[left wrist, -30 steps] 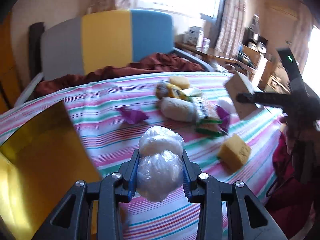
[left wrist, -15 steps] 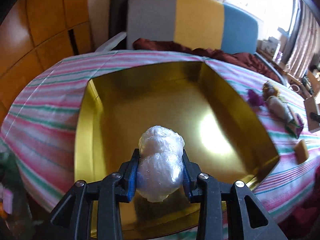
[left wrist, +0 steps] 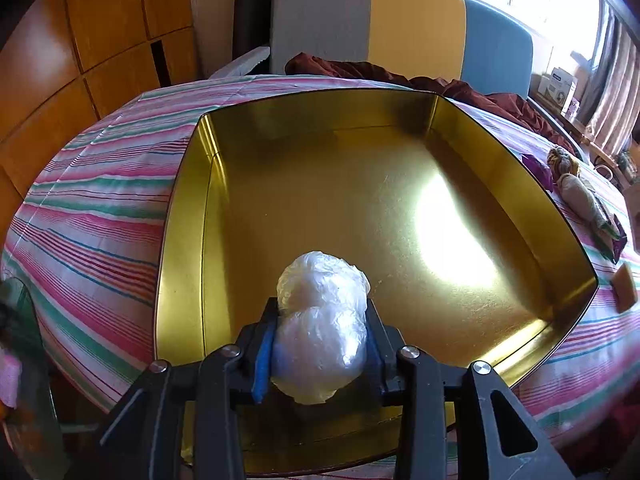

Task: Organize objects
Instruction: 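Carry the bundle into the gold tray and open the left tool while the right lifts the box, then lower the white box into the gold tray and open the right tool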

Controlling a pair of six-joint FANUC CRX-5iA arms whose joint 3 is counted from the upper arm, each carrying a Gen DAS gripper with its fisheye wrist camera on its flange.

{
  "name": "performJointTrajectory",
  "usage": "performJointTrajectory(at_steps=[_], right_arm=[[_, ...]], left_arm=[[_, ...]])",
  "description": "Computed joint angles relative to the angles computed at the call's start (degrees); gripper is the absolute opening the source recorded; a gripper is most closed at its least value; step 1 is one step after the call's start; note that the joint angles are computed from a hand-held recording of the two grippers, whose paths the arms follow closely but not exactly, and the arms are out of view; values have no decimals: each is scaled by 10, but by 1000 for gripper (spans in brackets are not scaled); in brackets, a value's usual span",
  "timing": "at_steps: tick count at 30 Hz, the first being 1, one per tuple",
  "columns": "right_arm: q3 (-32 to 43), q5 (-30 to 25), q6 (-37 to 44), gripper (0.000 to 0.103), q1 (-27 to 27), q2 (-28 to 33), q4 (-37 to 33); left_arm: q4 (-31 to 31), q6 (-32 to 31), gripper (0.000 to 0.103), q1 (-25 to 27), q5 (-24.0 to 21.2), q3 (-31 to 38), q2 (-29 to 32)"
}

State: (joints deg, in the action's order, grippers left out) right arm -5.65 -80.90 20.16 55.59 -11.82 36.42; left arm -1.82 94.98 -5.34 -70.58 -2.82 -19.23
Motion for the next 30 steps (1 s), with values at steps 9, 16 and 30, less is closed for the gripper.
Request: performJointTrajectory(at_steps=[9, 16, 30], right_arm=[[5, -11, -1, 50, 1, 8, -2], [9, -25, -2, 50, -1, 15, -2], [251, 69, 175, 50, 40, 176, -123]], left_arm=[[14, 2, 45, 4, 14, -8, -7], [33, 0, 63, 17, 34, -21, -43], [83, -21, 72, 145, 53, -50, -123]])
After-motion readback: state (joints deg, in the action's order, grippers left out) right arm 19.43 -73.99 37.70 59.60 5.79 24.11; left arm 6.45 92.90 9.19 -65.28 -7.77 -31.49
